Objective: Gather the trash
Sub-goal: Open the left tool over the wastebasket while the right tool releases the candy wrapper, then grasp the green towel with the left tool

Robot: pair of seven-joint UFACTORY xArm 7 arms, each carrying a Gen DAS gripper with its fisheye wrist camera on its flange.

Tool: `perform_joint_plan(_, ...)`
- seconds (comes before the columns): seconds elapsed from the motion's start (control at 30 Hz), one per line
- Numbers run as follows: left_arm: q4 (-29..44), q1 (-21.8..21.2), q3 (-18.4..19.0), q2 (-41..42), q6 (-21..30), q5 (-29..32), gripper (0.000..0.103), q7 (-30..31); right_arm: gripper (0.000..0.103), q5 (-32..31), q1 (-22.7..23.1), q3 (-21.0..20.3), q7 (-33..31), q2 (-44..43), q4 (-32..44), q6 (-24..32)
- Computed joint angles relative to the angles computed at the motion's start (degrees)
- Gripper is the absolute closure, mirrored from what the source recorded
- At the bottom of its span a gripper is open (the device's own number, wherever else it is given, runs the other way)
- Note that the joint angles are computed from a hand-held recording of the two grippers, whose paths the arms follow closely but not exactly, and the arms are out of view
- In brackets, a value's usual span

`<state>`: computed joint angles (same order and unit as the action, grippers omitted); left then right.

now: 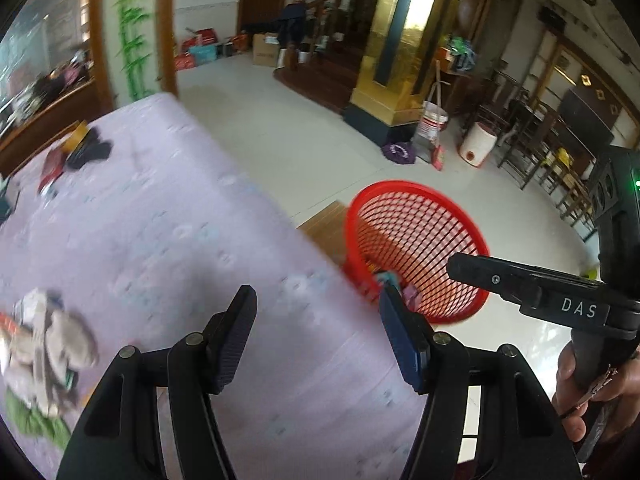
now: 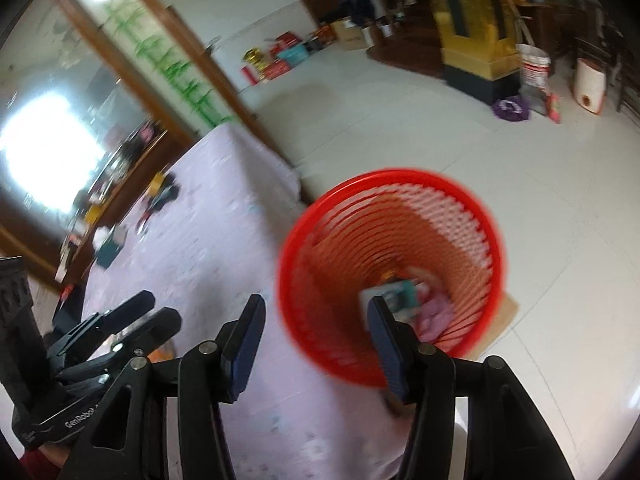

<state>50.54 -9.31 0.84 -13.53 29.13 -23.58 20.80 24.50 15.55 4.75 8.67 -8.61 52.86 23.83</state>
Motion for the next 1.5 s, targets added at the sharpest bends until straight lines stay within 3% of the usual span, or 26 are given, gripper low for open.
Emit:
perform_joint_plan(0.27,-7.5,4.2,4.1,-8.3,1.2,1.7,0.041,-0.2,0.037,-0.9,3.9,3.7,0.1,3.9,3.9,1.8)
perform_joint_plan(0.57,-13.0,11.9,9.2,-14.9,2.0,5.9,0.041,-2.0,0.035,-2.4,7.2,6.6,-0.1,8.1,8.0,3.5)
perform_joint_plan(0.77,-13.9,20.7,12.6,-15.8,1.5,10.6,0.041,-3.4,0.035,-5.1,8.5,7.6,2.2,9.2,9.6,3.6)
perform_joint_plan(0.9,-12.4,27.0,13.2,-11.8,-1.0,15.2,0.037,-5.6,0.035,-6.9,8.8,7.7,4.3,9.4,10.0,3.6)
perform_joint_plan(1.13,-8.2,26.7,15.6,-4.0,2.0,10.5,0.033,-2.0,0.035,-9.7,9.2,7.8,7.4,9.8,10.5,4.1)
perform_joint_plan(1.3,-8.8,29.7,10.9,0.1,-2.0,17.1,0.028,-7.2,0.035,-11.5,9.3,7.8,9.1,9.2,10.1,4.4)
perform_joint_plan(1.47,-9.8,29.0,11.5,2.8,-7.0,15.2,0.028,-6.2,0.035,-13.0,9.4,7.7,10.5,8.3,9.3,4.9)
perform_joint_plan(1.5,-10.8,29.0,11.3,2.6,-9.1,15.6,0.033,-6.0,0.035,-13.3,9.4,7.7,10.7,8.2,9.3,5.1)
